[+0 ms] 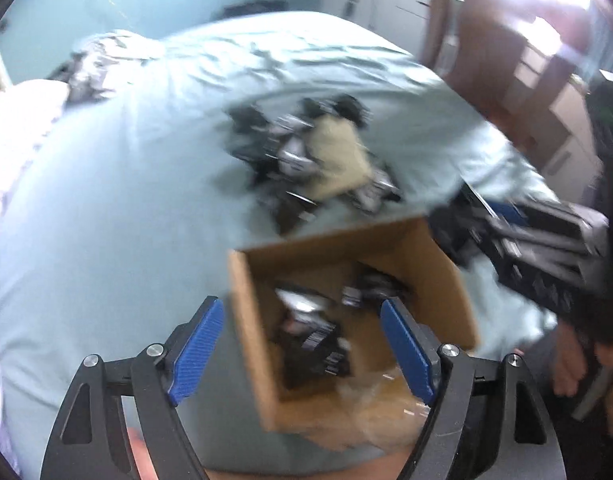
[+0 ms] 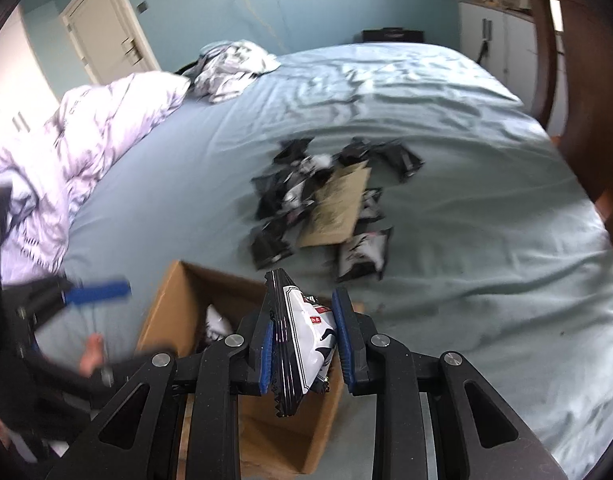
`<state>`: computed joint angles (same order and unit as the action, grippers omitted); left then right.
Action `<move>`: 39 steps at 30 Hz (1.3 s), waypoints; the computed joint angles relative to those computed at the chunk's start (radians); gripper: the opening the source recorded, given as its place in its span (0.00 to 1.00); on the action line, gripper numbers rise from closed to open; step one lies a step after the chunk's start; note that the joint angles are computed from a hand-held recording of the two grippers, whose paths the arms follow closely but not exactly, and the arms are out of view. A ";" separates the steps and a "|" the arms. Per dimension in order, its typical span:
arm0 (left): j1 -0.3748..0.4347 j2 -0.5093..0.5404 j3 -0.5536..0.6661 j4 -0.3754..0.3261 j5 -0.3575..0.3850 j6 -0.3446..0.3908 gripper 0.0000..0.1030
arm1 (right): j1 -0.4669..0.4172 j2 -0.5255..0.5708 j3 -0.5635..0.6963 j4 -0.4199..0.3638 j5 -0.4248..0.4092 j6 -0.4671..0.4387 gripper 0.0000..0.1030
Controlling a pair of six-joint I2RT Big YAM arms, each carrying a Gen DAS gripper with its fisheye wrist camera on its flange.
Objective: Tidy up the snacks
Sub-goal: 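Lower the red-labelled packet into the box and open the right gripper, then grasp another white deer-print packet from the pile with the right gripper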
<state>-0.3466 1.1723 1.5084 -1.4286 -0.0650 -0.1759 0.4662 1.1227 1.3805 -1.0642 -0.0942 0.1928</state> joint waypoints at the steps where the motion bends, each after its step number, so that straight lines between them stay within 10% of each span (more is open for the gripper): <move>1: 0.003 -0.002 -0.001 0.003 -0.027 -0.008 0.79 | 0.007 0.005 0.003 -0.004 0.004 -0.009 0.23; 15: 0.051 0.006 0.002 0.041 -0.108 -0.010 0.79 | 0.039 0.160 0.105 -0.148 -0.090 -0.078 0.26; 22: 0.064 0.002 0.006 0.046 -0.109 -0.020 0.79 | 0.018 0.167 0.115 -0.101 -0.191 -0.075 0.28; 30: 0.063 -0.001 0.006 0.048 -0.122 -0.022 0.79 | -0.007 0.105 0.074 -0.051 -0.200 -0.037 0.57; 39: 0.061 0.003 0.006 0.045 -0.133 -0.020 0.79 | -0.141 0.149 0.146 -0.070 -0.186 0.083 0.58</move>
